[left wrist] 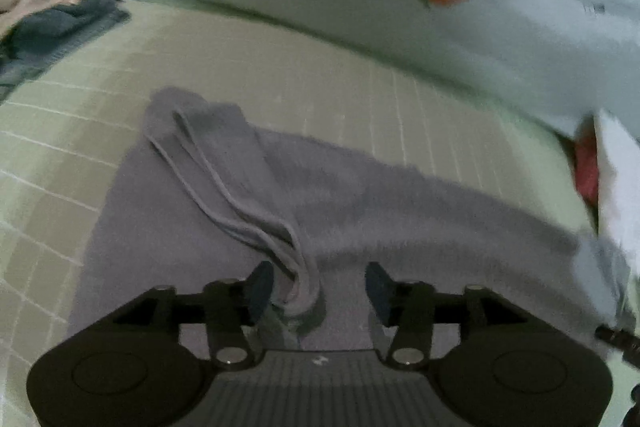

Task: Fold clothes

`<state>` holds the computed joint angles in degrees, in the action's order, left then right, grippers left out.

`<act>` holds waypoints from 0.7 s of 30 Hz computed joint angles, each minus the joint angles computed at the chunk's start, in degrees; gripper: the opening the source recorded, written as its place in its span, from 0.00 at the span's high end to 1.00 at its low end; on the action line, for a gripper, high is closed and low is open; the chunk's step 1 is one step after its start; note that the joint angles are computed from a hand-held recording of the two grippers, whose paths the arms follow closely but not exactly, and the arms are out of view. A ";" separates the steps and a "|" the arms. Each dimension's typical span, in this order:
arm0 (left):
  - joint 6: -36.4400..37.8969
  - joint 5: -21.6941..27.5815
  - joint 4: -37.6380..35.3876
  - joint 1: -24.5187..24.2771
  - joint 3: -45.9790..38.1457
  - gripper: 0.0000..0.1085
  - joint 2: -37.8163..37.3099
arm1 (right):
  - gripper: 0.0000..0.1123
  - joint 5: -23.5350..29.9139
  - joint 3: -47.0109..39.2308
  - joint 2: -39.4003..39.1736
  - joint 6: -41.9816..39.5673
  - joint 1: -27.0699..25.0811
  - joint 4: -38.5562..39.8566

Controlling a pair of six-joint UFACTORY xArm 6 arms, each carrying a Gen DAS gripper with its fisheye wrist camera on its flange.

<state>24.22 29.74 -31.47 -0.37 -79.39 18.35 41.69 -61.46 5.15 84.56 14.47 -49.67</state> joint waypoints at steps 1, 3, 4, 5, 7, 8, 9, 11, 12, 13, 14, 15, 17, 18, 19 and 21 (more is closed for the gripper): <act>-1.74 -0.93 1.03 0.27 0.22 0.43 -0.41 | 0.11 -0.76 -0.38 0.50 -0.47 -0.47 0.10; -5.74 -2.38 3.76 0.97 0.41 0.40 -0.82 | 0.11 -2.27 -1.14 1.51 -1.44 -1.41 0.35; -7.94 -2.88 5.37 1.41 0.35 0.37 -0.79 | 0.11 -3.01 -1.54 2.03 -1.94 -1.87 0.50; -9.94 -2.62 6.78 1.72 -0.61 0.37 0.02 | 0.11 -3.74 -1.95 2.55 -2.45 -2.32 0.66; -13.88 -1.82 9.49 2.30 -2.83 0.36 1.84 | 0.11 -4.70 -3.52 4.15 -3.81 -2.87 1.51; -15.83 -1.36 10.82 2.59 -4.00 0.36 2.76 | 0.11 -5.05 -4.31 4.95 -4.45 -3.06 1.89; -16.49 -0.96 11.18 2.63 -5.48 0.36 4.02 | 0.11 -5.39 -5.10 5.75 -5.10 -3.25 2.28; -17.56 -0.11 11.73 2.68 -8.60 0.36 6.62 | 0.11 -5.56 -6.59 7.15 -6.21 -3.61 2.83; -18.11 0.35 12.00 2.71 -10.23 0.36 7.94 | 0.11 -5.60 -7.34 7.83 -6.75 -3.78 3.10; -18.65 1.21 12.36 2.72 -12.21 0.36 9.49 | 0.11 -5.64 -8.10 8.52 -7.31 -3.96 3.38; -19.19 2.17 12.72 2.72 -14.33 0.36 11.11 | 0.11 -5.44 -8.87 9.23 -7.74 -4.21 3.75; -19.35 3.20 12.80 2.74 -16.09 0.36 12.46 | 0.11 -5.18 -9.66 9.94 -8.15 -4.48 4.15; -20.21 4.78 13.64 2.60 -19.59 0.36 15.18 | 0.11 -4.21 -11.00 11.12 -8.43 -4.85 4.84; -20.64 5.60 14.06 2.53 -21.42 0.37 16.57 | 0.11 -3.65 -11.73 11.77 -8.53 -5.09 5.21; -21.07 6.46 14.48 2.45 -23.32 0.39 18.00 | 0.11 -3.06 -12.49 12.46 -8.62 -5.34 5.59; -21.40 7.92 14.86 2.25 -26.44 0.52 20.16 | 0.11 -1.77 -14.10 13.83 -8.89 -5.80 6.61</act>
